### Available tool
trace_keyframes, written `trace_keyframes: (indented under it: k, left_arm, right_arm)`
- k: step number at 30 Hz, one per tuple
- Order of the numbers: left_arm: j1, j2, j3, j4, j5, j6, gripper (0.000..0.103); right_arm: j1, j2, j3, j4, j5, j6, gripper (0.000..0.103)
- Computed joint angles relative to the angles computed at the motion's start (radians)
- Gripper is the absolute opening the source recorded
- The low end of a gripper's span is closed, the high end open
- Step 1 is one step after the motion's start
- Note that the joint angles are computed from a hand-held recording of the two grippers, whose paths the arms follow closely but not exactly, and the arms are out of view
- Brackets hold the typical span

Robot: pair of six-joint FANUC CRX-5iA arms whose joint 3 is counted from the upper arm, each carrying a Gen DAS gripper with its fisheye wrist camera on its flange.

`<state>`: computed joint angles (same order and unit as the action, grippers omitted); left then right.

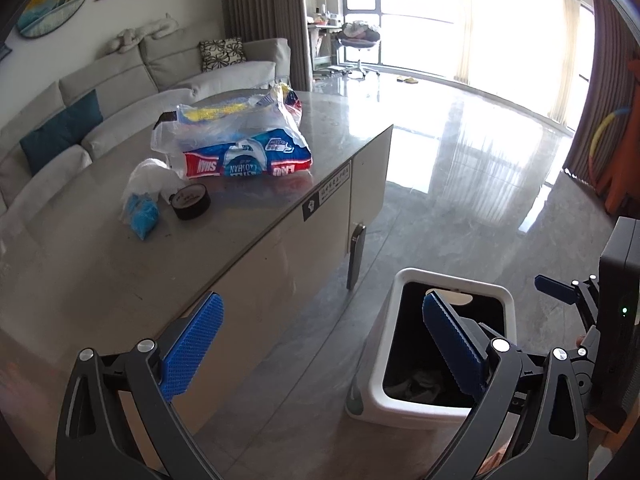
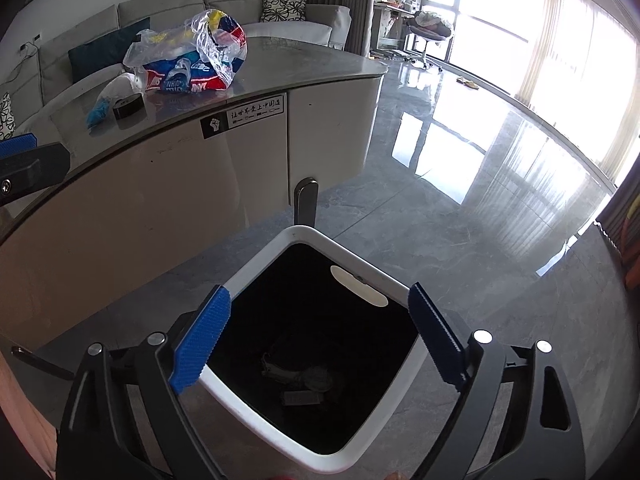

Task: Collect trash
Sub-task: 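Lower the cartoon tin into the bin and open the right gripper, then move the left gripper to the blue zip bag on the table and grasp it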

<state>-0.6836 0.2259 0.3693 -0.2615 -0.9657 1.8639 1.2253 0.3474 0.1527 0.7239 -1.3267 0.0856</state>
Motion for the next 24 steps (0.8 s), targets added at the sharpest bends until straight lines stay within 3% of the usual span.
trace_keyframes:
  k: [14, 24]
  left_arm:
    - [0.054, -0.042, -0.024, -0.009, 0.021, 0.055, 0.099]
    - [0.176, -0.051, -0.019, -0.015, 0.020, 0.083, 0.099]
  right_arm:
    - [0.016, 0.043, 0.098, 0.101, -0.019, 0.043, 0.098]
    - [-0.008, 0.156, 0.302, 0.146, 0.035, 0.192, 0.099]
